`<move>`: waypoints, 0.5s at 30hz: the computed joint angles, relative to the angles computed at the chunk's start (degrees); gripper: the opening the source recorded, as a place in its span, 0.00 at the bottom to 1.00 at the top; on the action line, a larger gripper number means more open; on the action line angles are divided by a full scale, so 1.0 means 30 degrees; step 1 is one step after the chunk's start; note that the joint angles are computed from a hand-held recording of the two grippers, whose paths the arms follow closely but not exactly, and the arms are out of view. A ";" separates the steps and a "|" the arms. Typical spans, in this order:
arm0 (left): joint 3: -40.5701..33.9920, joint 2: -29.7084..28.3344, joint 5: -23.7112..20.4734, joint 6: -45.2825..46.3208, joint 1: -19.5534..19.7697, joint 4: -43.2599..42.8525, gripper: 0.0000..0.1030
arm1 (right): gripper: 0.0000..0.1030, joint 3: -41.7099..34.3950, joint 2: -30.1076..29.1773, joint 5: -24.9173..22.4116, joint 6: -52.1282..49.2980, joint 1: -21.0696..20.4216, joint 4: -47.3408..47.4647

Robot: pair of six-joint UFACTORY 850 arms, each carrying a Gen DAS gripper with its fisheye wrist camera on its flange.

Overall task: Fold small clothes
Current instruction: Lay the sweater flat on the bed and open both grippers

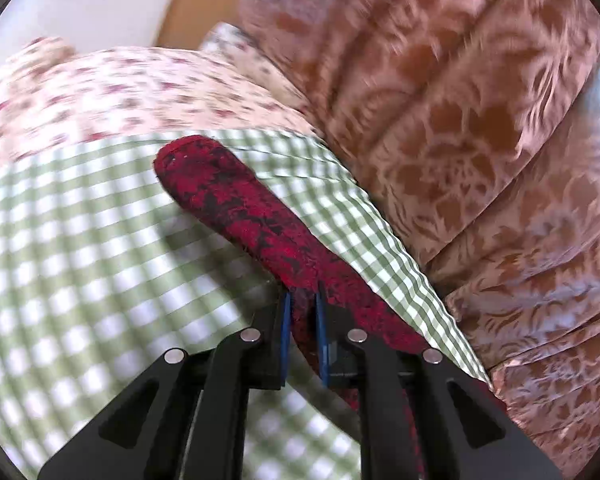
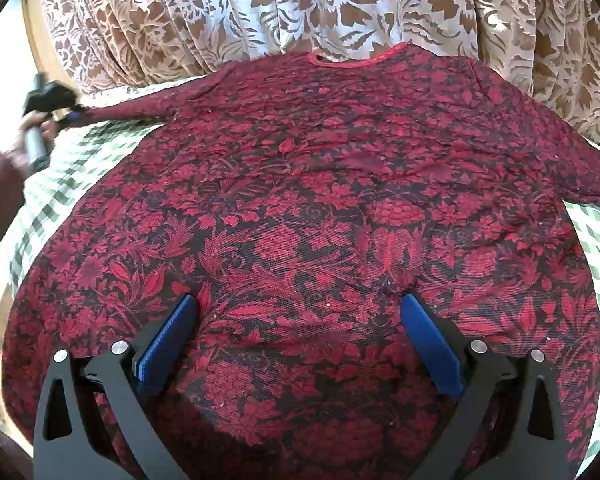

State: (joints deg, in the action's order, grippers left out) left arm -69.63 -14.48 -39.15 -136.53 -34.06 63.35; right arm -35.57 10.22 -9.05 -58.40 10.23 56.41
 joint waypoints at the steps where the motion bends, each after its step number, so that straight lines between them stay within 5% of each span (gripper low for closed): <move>1: 0.0317 0.0282 -0.0767 0.0180 -0.0461 -0.0621 0.10 | 0.97 0.0010 0.0010 0.0005 -0.0063 0.0002 0.0056; 4: 0.0267 -0.0067 -0.1998 0.2440 -0.0867 -0.2415 0.11 | 0.97 0.0018 0.0003 -0.0007 -0.0074 0.0002 0.0073; 8: -0.0303 -0.1014 -0.2322 0.5940 -0.0169 -0.6151 0.32 | 0.97 0.0035 0.0020 -0.0010 -0.0001 0.0010 0.0008; 11: -0.0885 -0.1135 -0.4654 0.5645 -0.0640 -0.6341 0.44 | 0.97 0.0054 0.0044 -0.0098 -0.0151 -0.0034 0.0185; 15: -0.1561 -0.0723 -0.5654 0.5161 -0.2046 -0.5223 0.50 | 0.97 -0.0525 0.0014 -0.1555 0.2252 -0.0513 -0.2360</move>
